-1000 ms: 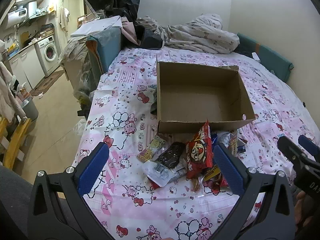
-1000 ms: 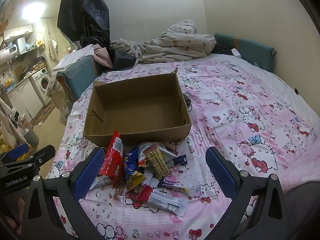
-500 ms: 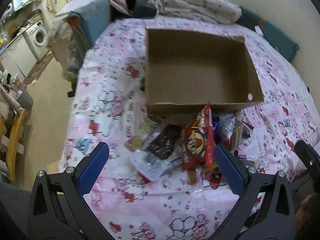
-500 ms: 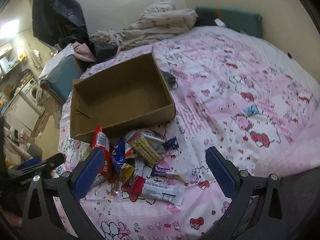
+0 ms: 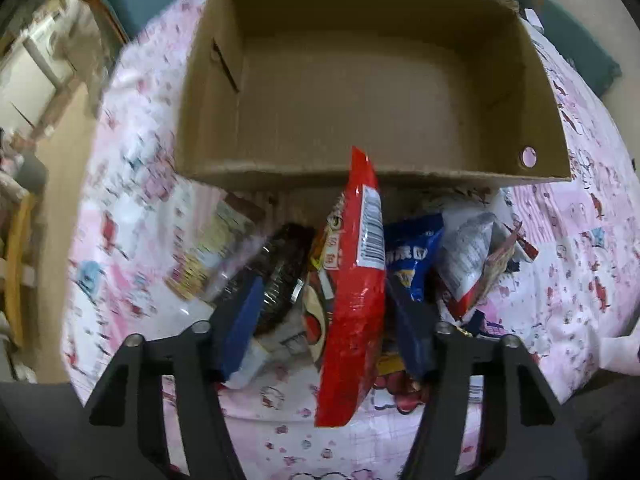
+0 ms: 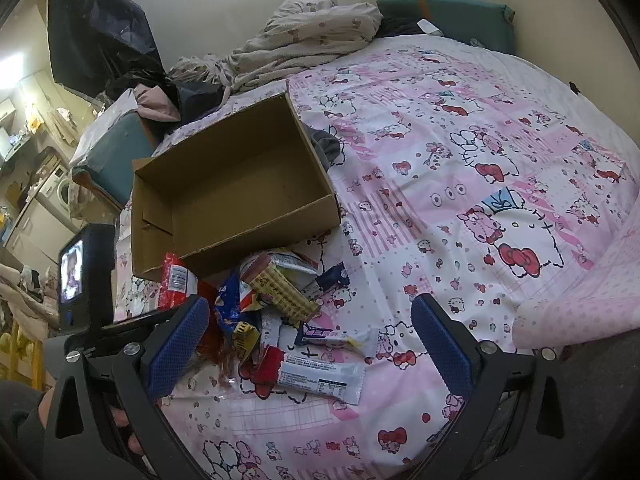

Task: Organize snacks
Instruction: 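Reach the left tool into the pile and grasp the red chip bag, then lift the red chip bag with the left tool while the right tool grasps a white wafer bar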

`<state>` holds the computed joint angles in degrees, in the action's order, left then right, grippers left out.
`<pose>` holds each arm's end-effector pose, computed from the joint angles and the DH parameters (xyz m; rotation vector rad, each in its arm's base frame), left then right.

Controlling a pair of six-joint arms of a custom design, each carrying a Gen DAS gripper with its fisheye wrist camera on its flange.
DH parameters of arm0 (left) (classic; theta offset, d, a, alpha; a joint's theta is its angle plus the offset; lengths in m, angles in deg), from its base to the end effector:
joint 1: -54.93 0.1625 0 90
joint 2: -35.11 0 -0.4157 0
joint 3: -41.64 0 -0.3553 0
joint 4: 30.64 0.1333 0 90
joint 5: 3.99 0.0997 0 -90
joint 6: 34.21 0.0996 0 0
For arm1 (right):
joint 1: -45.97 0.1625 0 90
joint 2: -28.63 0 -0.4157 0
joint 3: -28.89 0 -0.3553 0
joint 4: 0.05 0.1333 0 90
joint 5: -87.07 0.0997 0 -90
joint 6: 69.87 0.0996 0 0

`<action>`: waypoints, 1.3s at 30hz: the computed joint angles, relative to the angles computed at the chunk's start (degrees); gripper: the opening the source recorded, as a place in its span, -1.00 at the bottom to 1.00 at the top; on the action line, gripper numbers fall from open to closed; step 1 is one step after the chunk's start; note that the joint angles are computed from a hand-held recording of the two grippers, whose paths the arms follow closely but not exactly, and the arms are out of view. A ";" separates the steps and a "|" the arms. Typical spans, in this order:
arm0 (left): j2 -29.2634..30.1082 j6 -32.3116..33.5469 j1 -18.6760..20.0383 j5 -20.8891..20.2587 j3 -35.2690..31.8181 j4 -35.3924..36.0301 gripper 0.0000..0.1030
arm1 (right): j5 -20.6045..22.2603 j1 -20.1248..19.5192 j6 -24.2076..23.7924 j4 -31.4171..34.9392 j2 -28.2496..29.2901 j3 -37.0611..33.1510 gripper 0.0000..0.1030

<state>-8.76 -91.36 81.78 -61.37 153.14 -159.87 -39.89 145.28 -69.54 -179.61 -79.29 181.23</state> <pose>-0.3462 -0.3848 0.0008 0.3059 2.4094 -0.3097 0.1133 -0.2374 0.3239 -0.1427 -2.3895 1.0486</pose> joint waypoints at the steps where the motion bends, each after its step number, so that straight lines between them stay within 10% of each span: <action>1: 0.26 0.81 0.45 -0.80 0.10 -0.90 -0.08 | 0.25 -0.08 0.07 0.21 0.03 -0.06 1.00; 5: 0.61 1.38 1.56 -2.61 0.69 -3.09 -0.44 | 0.74 -0.40 -0.39 0.34 0.38 -0.32 1.00; 13: -7.14 -0.43 -1.32 -4.40 3.57 -0.15 -0.49 | 3.57 -3.24 1.86 5.23 -2.36 -0.80 1.00; 19: -17.29 -2.00 -5.59 -2.58 7.67 3.67 -0.48 | 20.03 -17.56 6.65 24.77 -10.86 -3.39 1.00; 24: -22.19 -4.10 -6.32 0.45 11.09 5.26 -0.48 | 24.51 -24.05 11.46 36.48 -6.33 -6.15 1.00; 39: -23.02 -2.26 -6.60 -0.32 13.58 -1.41 -0.47 | 6.68 -13.95 13.78 27.93 17.72 -9.19 1.00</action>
<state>-31.78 -93.62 75.17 -61.69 166.72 -161.28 -33.21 131.33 -55.76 -151.67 -61.57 172.04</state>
